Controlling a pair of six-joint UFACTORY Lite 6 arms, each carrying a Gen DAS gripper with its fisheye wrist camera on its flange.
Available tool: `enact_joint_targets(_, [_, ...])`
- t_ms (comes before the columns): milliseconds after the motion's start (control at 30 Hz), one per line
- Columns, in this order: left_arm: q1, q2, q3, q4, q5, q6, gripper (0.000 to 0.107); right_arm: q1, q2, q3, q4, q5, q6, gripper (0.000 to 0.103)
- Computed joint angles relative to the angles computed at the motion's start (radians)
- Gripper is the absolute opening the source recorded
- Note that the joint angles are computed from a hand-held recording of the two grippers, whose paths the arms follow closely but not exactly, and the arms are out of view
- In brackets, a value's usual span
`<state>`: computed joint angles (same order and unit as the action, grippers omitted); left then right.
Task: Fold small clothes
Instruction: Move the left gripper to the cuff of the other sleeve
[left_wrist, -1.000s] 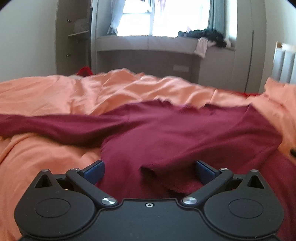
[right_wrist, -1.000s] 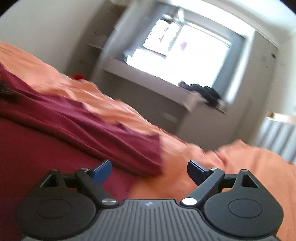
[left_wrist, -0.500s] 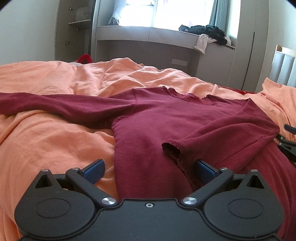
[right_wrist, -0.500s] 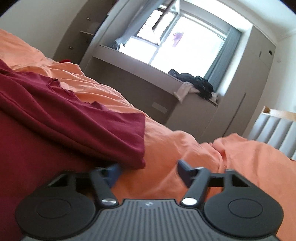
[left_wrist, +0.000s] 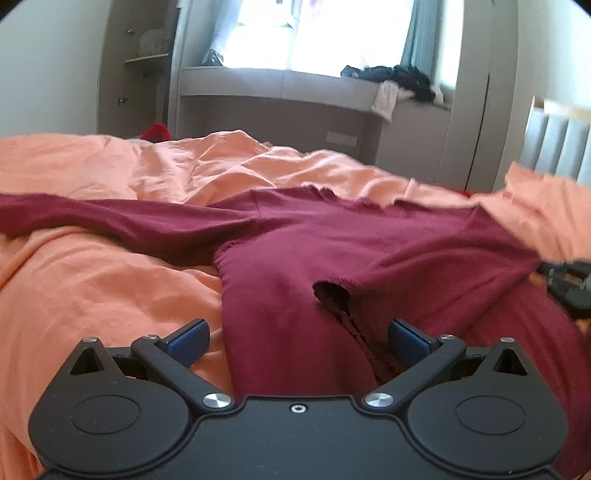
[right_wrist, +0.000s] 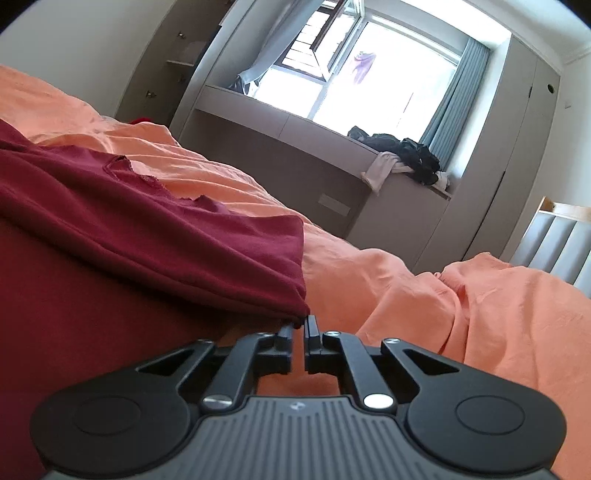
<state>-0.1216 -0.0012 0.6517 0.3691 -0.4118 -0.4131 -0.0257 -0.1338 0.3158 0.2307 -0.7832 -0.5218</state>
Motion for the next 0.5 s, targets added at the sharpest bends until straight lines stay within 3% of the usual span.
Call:
enact_joint_targets(67, [0.035, -0.005, -0.001, 0.034, -0.013, -0.07, 0.103, -0.007, -0.044, -0.011, -0.007, 0.039, 0.011, 0.02])
enact_joint_targets(100, [0.055, -0.007, 0.001, 0.027, -0.016, -0.086, 0.103, -0.01, -0.068, -0.015, -0.009, 0.063, 0.016, 0.033])
enact_joint_targets(133, [0.069, -0.012, 0.0, -0.014, -0.016, -0.068, 0.103, -0.008, -0.094, -0.025, -0.009, 0.079, 0.023, 0.044])
enact_joint_targets(267, [0.135, -0.032, 0.009, -0.182, -0.013, 0.049, 0.103, 0.012, -0.272, -0.085, 0.025, 0.189, 0.01, 0.064])
enact_joint_targets(333, [0.18, -0.041, 0.027, -0.295, -0.005, 0.15, 0.103, 0.033, -0.392, -0.122, 0.055, 0.257, -0.005, 0.084])
enact_joint_targets(367, [0.212, -0.043, 0.036, -0.323, -0.008, 0.173, 0.103, 0.053, -0.447, -0.137, 0.095, 0.287, -0.038, 0.088])
enact_joint_targets(433, [0.308, -0.018, 0.082, -0.254, 0.004, 0.095, 0.103, 0.098, -0.543, -0.166, 0.181, 0.32, -0.102, 0.099])
enact_joint_targets(500, [0.405, 0.042, 0.171, -0.134, 0.051, -0.048, 0.103, 0.123, -0.614, -0.183, 0.183, 0.36, -0.061, 0.103])
